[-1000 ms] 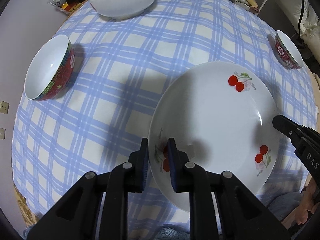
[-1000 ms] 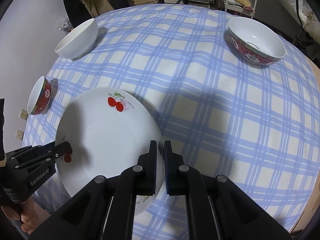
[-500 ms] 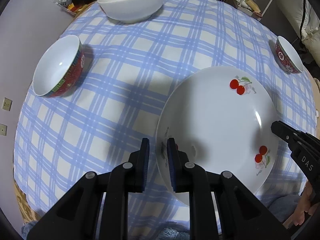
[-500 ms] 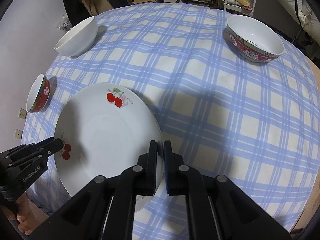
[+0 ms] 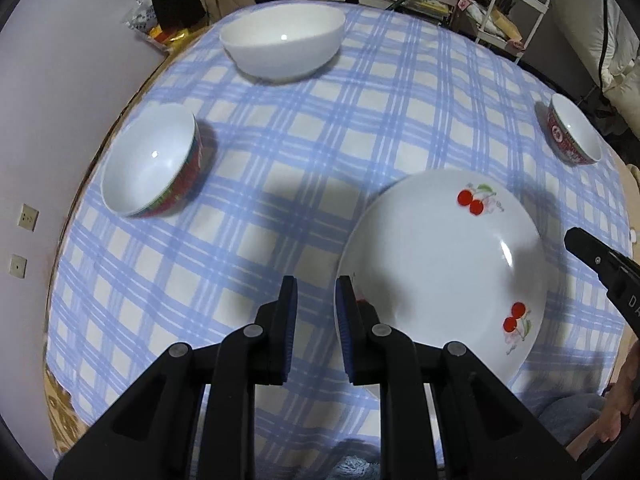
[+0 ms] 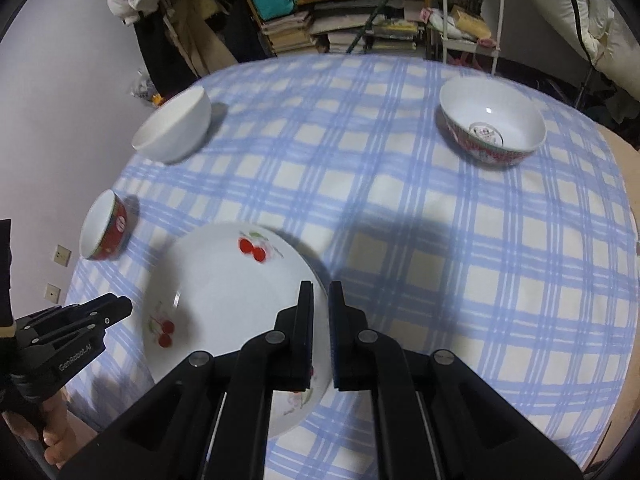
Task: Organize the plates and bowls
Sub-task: 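Lower the left tool's plate onto the plate stack while the right tool sets its plate down, then grasp a plain white bowl rim with the left tool while the right tool grasps another bowl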
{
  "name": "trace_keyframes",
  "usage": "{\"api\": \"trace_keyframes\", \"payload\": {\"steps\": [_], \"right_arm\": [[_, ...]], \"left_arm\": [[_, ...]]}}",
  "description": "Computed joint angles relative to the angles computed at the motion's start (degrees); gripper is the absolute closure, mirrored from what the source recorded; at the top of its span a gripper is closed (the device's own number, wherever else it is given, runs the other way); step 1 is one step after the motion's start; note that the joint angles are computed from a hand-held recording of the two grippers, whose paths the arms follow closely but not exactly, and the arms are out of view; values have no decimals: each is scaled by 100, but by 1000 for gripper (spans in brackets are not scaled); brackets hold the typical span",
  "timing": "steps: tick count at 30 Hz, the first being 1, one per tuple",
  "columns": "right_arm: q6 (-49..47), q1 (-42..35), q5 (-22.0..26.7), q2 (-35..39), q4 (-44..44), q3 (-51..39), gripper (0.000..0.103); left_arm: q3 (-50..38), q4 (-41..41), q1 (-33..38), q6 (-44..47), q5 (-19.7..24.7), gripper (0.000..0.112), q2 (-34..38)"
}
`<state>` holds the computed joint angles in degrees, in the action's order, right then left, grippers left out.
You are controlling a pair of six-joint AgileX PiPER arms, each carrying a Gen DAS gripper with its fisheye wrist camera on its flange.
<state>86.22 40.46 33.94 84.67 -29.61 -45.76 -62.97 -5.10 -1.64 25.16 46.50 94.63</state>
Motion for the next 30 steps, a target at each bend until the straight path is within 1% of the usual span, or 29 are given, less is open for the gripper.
{"api": "trace_keyframes", "payload": {"steps": [2,5,7,8,10,11,12,16,17,18,20,22,23,24,25,27,29,30], "right_arm": [[-217,-73,4,-35,79,-108,94],[-643,-183,134,5,166,-422,94],[-982,-270,242,87,229,-693,94],[-1131,-311,287,132,259,-821,93],[-1486,-448,374,307,368,-1170,87],[-1601,-503,376,368,407,-1277,79],[-1783,-600,337,474,471,-1450,74],[-2542,-938,285,895,902,-2119,71],[-2769,-1032,259,1028,1040,-2332,68],[-2901,-1084,283,1136,1115,-2508,61],[-3088,-1182,359,1433,1121,-2981,52],[-3184,-1228,535,1746,1099,-3454,50],[-3287,-1265,652,1926,1160,-3728,47],[-3478,-1330,746,2144,1315,-4051,41],[-3589,-1370,781,2268,1412,-4237,37],[-3690,-1440,768,2517,1498,-4581,20],[-3675,-1475,860,2822,1455,-4997,12],[-3732,-1489,988,3002,1481,-5263,11]], "left_arm": [[-175,75,17,-64,72,93,-11],[-561,-41,140,27,261,92,-7],[-852,24,157,33,323,91,32],[-986,41,170,69,344,89,73],[-1331,72,182,132,416,82,206],[-1520,68,191,153,449,76,293],[-1710,92,205,149,473,71,390],[-2425,300,197,93,452,69,769],[-2590,354,195,76,435,65,874],[-2738,405,182,40,423,62,976],[-3107,432,172,37,435,58,1238],[-3485,510,147,-50,465,51,1535],[-3675,548,134,-110,491,45,1698],[-3892,598,118,-165,525,43,1881],[-4008,621,107,-206,521,41,1986],[-4373,661,101,-322,537,30,2306],[-4786,646,108,-389,633,28,2629],[-5115,718,97,-460,745,28,2866]]}}
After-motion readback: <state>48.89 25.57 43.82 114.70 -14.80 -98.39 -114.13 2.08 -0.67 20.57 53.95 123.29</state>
